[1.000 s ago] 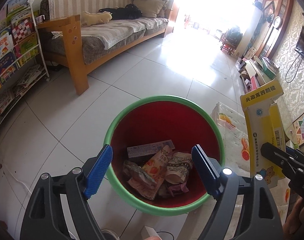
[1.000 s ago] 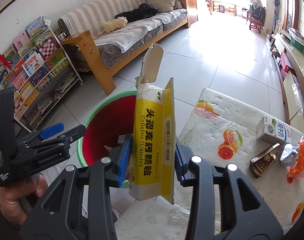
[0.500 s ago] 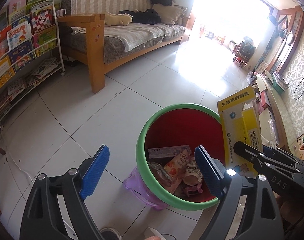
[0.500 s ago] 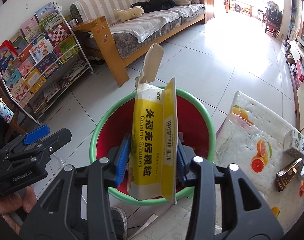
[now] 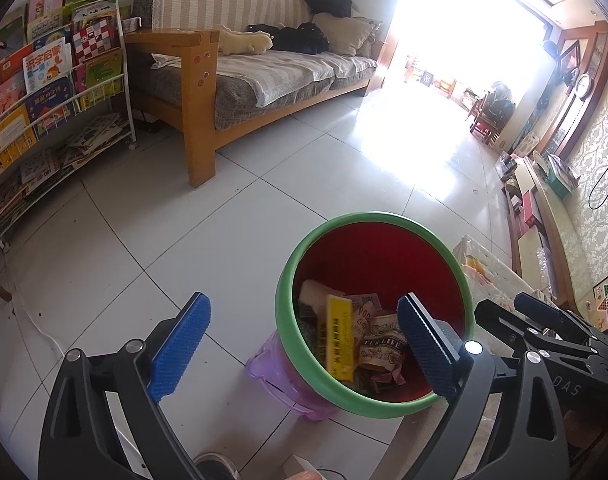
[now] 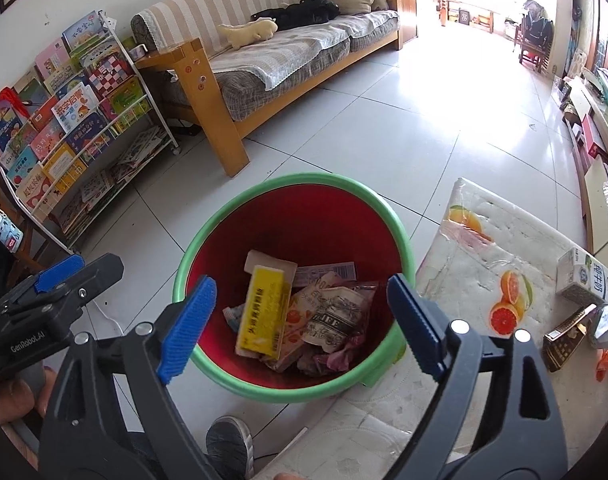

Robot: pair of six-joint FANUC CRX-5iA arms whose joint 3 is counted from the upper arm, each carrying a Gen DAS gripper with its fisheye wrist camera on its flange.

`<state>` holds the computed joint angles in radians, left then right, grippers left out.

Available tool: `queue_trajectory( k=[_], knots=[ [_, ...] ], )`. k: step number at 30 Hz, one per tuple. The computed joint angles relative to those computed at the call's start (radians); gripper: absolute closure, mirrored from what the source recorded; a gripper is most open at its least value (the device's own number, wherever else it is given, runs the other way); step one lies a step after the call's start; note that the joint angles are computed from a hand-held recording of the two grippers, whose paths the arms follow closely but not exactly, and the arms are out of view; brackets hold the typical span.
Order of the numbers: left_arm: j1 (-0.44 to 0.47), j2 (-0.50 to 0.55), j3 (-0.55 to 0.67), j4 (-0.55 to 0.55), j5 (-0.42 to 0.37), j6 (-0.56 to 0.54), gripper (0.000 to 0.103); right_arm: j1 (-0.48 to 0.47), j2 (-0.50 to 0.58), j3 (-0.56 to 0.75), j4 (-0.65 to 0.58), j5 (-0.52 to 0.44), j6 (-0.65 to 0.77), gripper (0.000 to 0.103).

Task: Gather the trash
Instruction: 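Carry both items over the red bin and open both tools, then move both tools back toward the remaining trash on the table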

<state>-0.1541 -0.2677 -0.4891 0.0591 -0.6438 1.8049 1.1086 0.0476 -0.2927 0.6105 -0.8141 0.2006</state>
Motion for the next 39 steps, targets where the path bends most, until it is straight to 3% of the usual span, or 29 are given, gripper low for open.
queue_trajectory(
  k=[1, 9, 17, 24, 28, 33, 39],
  knots=[
    [-0.009, 0.000, 0.003, -0.002, 0.002, 0.004, 0.007, 0.003, -0.012, -0.010, 0.007, -0.008, -0.013, 0.013],
    [-0.146, 0.022, 0.059, -0.043, 0.001, 0.037, 0.007, 0.081, -0.207, -0.186, 0.097, -0.135, -0.186, 0.006],
    [-0.355, 0.116, 0.166, -0.060, -0.005, 0.043, 0.007, 0.221, -0.478, -0.378, 0.107, -0.449, -0.339, 0.005],
    [-0.519, 0.272, 0.307, -0.056, -0.035, 0.021, 0.007, 0.343, -0.723, -0.505, 0.090, -0.726, -0.464, 0.005],
    [-0.582, 0.374, 0.398, -0.059, -0.061, 0.004, 0.007, 0.362, -0.821, -0.548, 0.093, -0.823, -0.463, 0.005],
    [-0.628, 0.503, 0.520, -0.067, -0.101, -0.013, 0.008, 0.253, -0.891, -0.594, 0.090, -0.805, -0.376, 0.005],
    [-0.652, 0.637, 0.650, -0.097, -0.152, -0.022, 0.008, -0.029, -0.858, -0.624, 0.065, -0.584, -0.160, 0.005]
  ],
)
